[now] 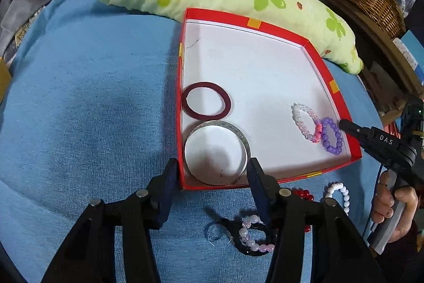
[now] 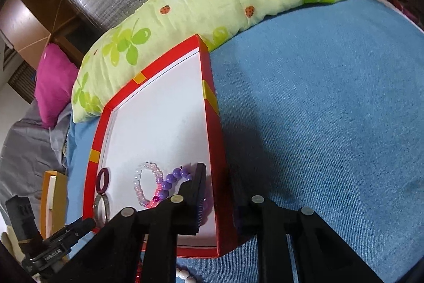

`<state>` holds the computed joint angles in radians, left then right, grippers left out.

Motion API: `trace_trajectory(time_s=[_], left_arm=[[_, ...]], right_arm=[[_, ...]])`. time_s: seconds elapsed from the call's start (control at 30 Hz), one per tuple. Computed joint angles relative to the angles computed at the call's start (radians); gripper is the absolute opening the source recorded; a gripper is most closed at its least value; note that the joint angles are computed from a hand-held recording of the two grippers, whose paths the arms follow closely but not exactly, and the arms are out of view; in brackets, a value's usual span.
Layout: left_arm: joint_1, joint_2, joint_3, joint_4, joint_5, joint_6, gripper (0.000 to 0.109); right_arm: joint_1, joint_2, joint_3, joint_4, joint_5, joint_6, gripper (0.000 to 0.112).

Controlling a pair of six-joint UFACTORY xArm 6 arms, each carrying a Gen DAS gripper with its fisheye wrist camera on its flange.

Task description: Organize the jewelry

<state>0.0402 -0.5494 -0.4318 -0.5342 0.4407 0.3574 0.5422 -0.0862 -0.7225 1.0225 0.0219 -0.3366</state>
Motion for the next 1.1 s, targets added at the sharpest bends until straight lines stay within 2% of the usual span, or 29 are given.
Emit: trace_trajectory(time_s=[0.17,0.37,0.5,0.63,0.73,0.83,0.97,1.1], left_arm=[[-0.011,-0.003,0.005,-0.014,-0.007,-0.005,0.054],[-0.006,-0.013,0.003,-0.022,0.016,0.001,0.053],[0.012,-0.079,0.037,0.060,-0.008,-0.050,0.054],[0.058,-0.203,0.101,0.131,-0.002,-0.092,0.054],[0.093,-0.299,0.147,0.178,0.036,-0.109,0.054],[0.118,-0.400,0.197,0.232,0.085,-0.133,0.054],[0.163,-0.543,0.266,0.276,0.176,-0.166,0.054],[0.214,-0.664,0.322,0.308,0.258,-0.193,0.054]], right_arm=[[0.012,0.021,0.007,-0.107,-0.068,0.043,0.018],[0.013,0.038,-0.004,-0.106,-0.092,0.036,0.018],[-0.011,0.008,0.027,-0.279,-0.071,0.198,0.019],[0.013,-0.063,0.056,-0.156,-0.083,0.090,0.019],[0.049,-0.137,0.072,0.055,-0.068,-0.103,0.019],[0.093,-0.210,0.107,0.127,-0.033,-0.188,0.019],[0.159,-0.242,0.116,0.240,0.035,-0.305,0.019],[0.233,-0.212,0.109,0.216,0.071,-0.295,0.019]])
